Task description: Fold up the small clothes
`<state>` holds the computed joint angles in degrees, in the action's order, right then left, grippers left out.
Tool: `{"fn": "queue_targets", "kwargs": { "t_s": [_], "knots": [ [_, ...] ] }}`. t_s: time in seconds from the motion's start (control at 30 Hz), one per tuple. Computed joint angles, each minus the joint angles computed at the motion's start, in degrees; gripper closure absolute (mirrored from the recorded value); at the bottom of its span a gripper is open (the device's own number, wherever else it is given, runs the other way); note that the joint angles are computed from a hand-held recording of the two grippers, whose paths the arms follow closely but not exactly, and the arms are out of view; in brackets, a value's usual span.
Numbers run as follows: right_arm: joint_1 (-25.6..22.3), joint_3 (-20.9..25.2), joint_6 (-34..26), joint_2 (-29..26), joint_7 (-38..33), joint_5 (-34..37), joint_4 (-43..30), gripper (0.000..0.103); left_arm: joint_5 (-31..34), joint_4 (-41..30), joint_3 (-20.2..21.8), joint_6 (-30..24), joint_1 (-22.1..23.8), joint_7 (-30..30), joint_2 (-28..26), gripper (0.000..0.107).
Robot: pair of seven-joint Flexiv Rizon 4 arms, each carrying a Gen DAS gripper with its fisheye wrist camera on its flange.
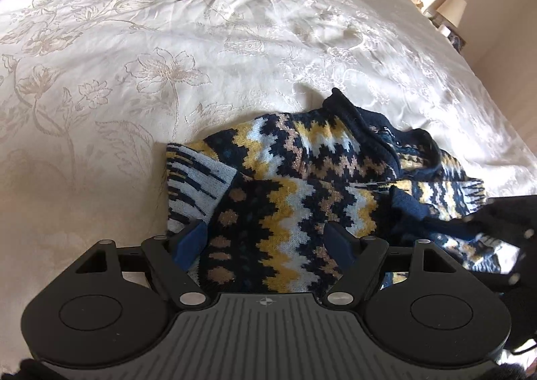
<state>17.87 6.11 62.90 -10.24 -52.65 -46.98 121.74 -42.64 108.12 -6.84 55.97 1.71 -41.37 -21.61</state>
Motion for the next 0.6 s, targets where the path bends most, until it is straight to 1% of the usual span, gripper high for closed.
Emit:
{"fn": "queue_targets", "kwargs": {
  "t_s": [0.07, 0.1, 0.17, 0.27, 0.3, 0.33, 0.37, 0.4, 0.47, 0.53, 0.57, 0.6],
  "knots": [
    [-0.7, -1.2, -0.6, 1.9, 5.8, -2.1, 1.5, 0.077, -0.4, 0.3, 0.0, 0.2, 0.0, -0.1, 0.2, 0.031],
    [-1.3, -1.4, -1.9, 3.0, 8.5, -2.1, 2.2, 0.077, -0.6, 0.5, 0.0, 0.4, -0.1, -0.2, 0.4, 0.031],
    [-2.7, -1.4, -5.8, 4.6, 13.5, -1.1, 3.1, 0.077, -0.8, 0.8, 0.0, 0.6, -0.2, -0.6, 0.7, 0.031],
    [-4.6, -0.9, -14.0, 6.0, 17.9, 3.2, 3.4, 0.076, -1.1, 1.3, 0.2, 1.1, -0.4, -1.2, 1.1, 0.031],
    [-5.3, -0.8, -15.2, 6.4, 19.2, 4.0, 3.7, 0.073, -1.0, 1.4, 0.3, 1.1, -0.4, -1.4, 1.2, 0.031],
    [-6.2, -0.8, -14.8, 7.0, 20.2, 4.4, 4.4, 0.065, -1.0, 1.5, 0.3, 1.2, -0.5, -1.5, 1.3, 0.031],
    [-7.1, -0.9, -13.5, 7.7, 21.4, 4.2, 5.4, 0.055, -0.9, 1.6, 0.3, 1.2, -0.5, -1.6, 1.5, 0.031],
    [-8.2, -1.1, -10.8, 8.5, 22.9, 3.9, 6.6, 0.05, -0.8, 1.7, 0.4, 1.2, -0.5, -1.6, 1.6, 0.031],
    [-10.6, -1.6, -3.8, 9.8, 27.1, 2.5, 9.3, 0.033, -0.6, 1.8, 0.5, 1.1, -0.5, -1.6, 1.9, 0.031],
    [-12.7, -2.1, 2.5, 10.3, 30.1, 1.3, 11.0, 0.027, -0.6, 2.0, 0.6, 0.7, -0.5, -1.4, 2.2, 0.031],
    [-13.5, -2.3, 4.6, 10.2, 30.3, 1.4, 11.5, 0.025, -0.5, 2.1, 0.7, 0.5, -0.4, -1.3, 2.4, 0.031],
    [-14.0, -2.3, 6.4, 9.7, 28.8, 3.1, 11.5, 0.024, -0.4, 2.2, 0.8, 0.4, -0.5, -1.2, 2.6, 0.031]
  ]
}}
